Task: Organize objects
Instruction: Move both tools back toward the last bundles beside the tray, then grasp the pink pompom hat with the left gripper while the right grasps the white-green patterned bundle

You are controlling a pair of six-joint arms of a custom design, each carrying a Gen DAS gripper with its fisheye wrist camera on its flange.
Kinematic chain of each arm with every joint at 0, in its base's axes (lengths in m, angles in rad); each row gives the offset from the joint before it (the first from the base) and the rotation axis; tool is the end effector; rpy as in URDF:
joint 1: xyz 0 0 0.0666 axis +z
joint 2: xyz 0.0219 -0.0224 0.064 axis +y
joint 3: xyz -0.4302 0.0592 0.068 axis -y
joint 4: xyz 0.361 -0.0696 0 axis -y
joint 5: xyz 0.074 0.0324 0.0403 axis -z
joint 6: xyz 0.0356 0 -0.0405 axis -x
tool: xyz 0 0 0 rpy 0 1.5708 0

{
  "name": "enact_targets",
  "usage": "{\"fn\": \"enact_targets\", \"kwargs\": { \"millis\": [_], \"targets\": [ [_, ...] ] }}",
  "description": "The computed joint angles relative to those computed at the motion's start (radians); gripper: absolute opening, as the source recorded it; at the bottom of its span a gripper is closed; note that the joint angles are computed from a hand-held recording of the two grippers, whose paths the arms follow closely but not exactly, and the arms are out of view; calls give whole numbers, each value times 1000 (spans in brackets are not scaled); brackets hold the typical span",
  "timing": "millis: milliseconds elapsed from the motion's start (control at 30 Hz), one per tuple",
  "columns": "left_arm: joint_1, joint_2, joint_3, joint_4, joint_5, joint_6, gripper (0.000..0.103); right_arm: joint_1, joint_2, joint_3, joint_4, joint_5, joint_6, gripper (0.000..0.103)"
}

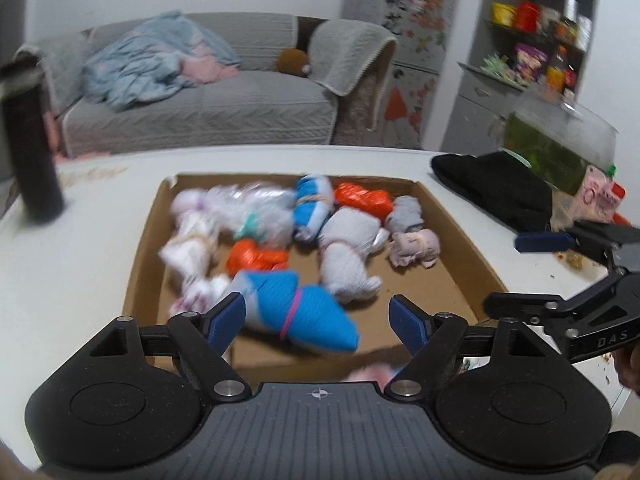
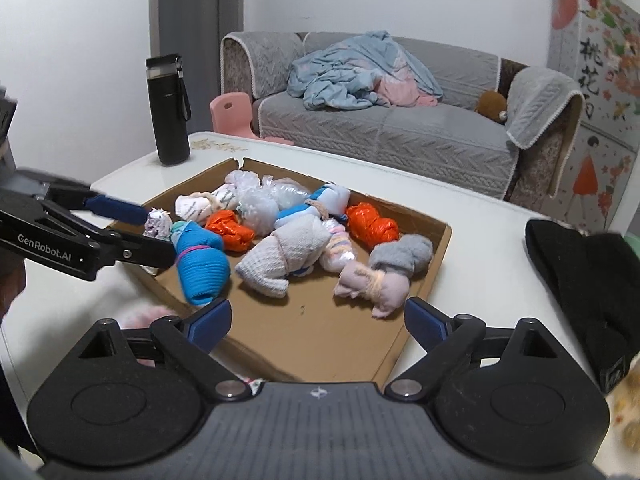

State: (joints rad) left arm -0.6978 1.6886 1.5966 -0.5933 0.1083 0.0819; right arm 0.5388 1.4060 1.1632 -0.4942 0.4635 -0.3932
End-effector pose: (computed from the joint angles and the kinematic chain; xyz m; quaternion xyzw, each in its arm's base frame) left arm 0.4448 -0.3785 0.4473 0.2956 0.8528 -0.2078 0.3771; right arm 0.3921 0.2154 0.4081 0.0280 0.8943 -0.0105 0.4464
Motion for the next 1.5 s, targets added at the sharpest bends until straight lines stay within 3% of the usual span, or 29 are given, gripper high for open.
{"fn": "enact_targets", "kwargs": {
  "millis": [367,500,733,933,1033,1233,1333,1500],
  "targets": [
    [-23,-88,-217,108,48,52,85,111,-7,-106,71,85,-197,93],
    [-52,-107,-290,190,2,61,85,137,-2,-119,72,102,-219,94],
    [-81,-63,-263,191,-69,7,86,138,-9,-149,99,114,-269,95],
    [-92,-21,-224,202,-104,-30,90,140,-11,-157,109,114,-284,95],
    [-86,-20,-232,234,-81,-29,87,138,-9,-157,111,108,-282,96],
    [-62,-40,-248,232,-44,-41,62,136,9,-141,100,83,-273,96],
    [-50,-68,-274,230,-69,-37,62,134,29,-121,83,69,-272,97],
    [-25,-91,-313,232,-85,-19,69,127,85,-66,30,71,-267,98]
  ]
}}
